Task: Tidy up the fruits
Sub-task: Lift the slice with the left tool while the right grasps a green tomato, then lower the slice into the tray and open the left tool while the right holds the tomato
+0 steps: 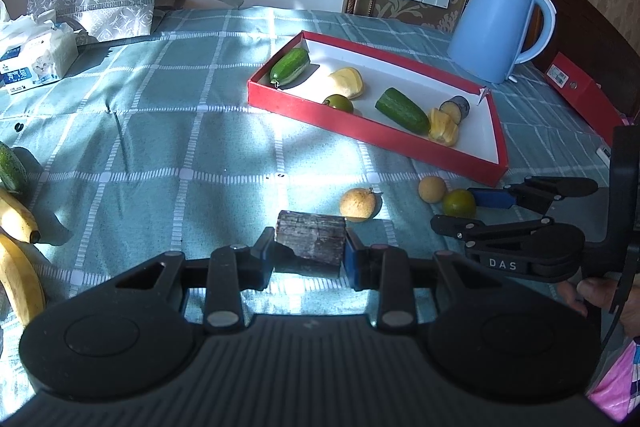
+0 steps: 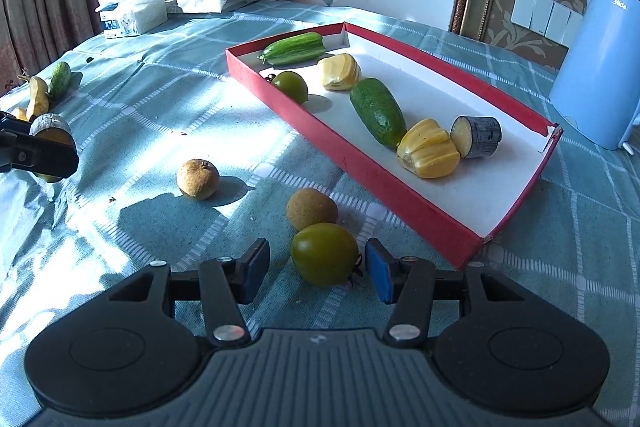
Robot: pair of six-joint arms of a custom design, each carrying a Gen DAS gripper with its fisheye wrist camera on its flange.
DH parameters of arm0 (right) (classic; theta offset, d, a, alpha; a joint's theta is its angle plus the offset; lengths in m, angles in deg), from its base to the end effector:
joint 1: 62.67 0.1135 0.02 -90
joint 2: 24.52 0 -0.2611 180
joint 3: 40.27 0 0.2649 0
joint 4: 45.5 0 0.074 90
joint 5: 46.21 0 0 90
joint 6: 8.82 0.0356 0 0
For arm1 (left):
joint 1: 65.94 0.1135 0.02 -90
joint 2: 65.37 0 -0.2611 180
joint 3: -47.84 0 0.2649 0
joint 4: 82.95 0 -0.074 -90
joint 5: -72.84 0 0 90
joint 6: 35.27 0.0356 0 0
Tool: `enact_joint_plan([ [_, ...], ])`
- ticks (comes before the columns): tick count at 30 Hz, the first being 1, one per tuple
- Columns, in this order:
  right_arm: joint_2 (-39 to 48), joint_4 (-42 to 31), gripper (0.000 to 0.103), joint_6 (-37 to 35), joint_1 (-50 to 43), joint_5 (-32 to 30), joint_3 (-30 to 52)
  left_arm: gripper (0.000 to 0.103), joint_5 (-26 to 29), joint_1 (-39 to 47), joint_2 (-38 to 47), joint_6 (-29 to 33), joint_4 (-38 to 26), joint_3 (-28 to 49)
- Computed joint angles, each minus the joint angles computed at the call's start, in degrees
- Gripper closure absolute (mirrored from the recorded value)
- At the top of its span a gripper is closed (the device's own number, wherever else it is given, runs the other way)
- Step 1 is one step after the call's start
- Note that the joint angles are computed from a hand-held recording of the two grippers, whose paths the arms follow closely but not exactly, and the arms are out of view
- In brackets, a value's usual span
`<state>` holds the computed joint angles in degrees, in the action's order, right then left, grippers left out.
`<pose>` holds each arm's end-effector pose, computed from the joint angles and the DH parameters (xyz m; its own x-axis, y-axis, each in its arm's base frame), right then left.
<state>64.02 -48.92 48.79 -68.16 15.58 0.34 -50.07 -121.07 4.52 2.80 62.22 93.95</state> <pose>0.2571 -0.0078 0.0956 -0.5442 -0.4219 -0.7252 -0.5934 0.8046 -0.0228 0.1455 -0.1750 0.1632 -0.7158 -0.1288 -0.6863 -0.0593 0.9905 -0.1241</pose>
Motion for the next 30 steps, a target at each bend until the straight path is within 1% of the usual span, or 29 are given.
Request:
enact_joint_plan([
  [1,0.1,0.5,0.057,0.1,0.1,0.3,-0.2,0.072,0.0,0.1,-0.1,0.2,0.0,0.0],
  [4,0.5,1.8,0.069,0.6,0.4,1.3,-0.6,0.072,0.0,0.2,0.1,0.5,-0.1,0.3],
  [7,0.3,1.9,0.069,1.2,0.1,1.4,-0.7,0.072,0.3,0.5,0.1,0.9,0.4,0.3],
  [9,-0.3,0.7,0.069,1.6,-0.6,0.6,-0.6,0.072,0.6,0.8,0.5,1.7,0.9,0.6],
  [13,-3.9,-2.3,0.069,1.0,-3.7,-1.5,-1.5,0.072,1.7,2.3,2.4,4.9,3.5,2.1],
  [16,-7.1,-6.0,0.069,0.2,-7.0,-3.7,-1.6,0.072,4.4,5.0,4.3,8.3,6.8,3.7],
  [20,-10.7,-10.6,0.069,-1.5,-11.3,-6.5,-1.5,0.072,6.9,9.1,9.5,14.8,10.6,8.5],
  [23,-12.6,-13.5,0.069,-3.1,-14.1,-8.3,-1.0,0.072,7.8,11.8,15.1,19.4,13.2,13.4],
  [26,-13.3,-14.9,0.069,-4.3,-16.1,-9.1,-0.5,0.072,9.4,14.2,20.7,22.2,14.7,18.4],
  [30,-12.4,-15.9,0.069,-5.0,-18.8,-9.9,0.6,0.072,9.8,16.2,27.9,25.5,16.1,24.6],
])
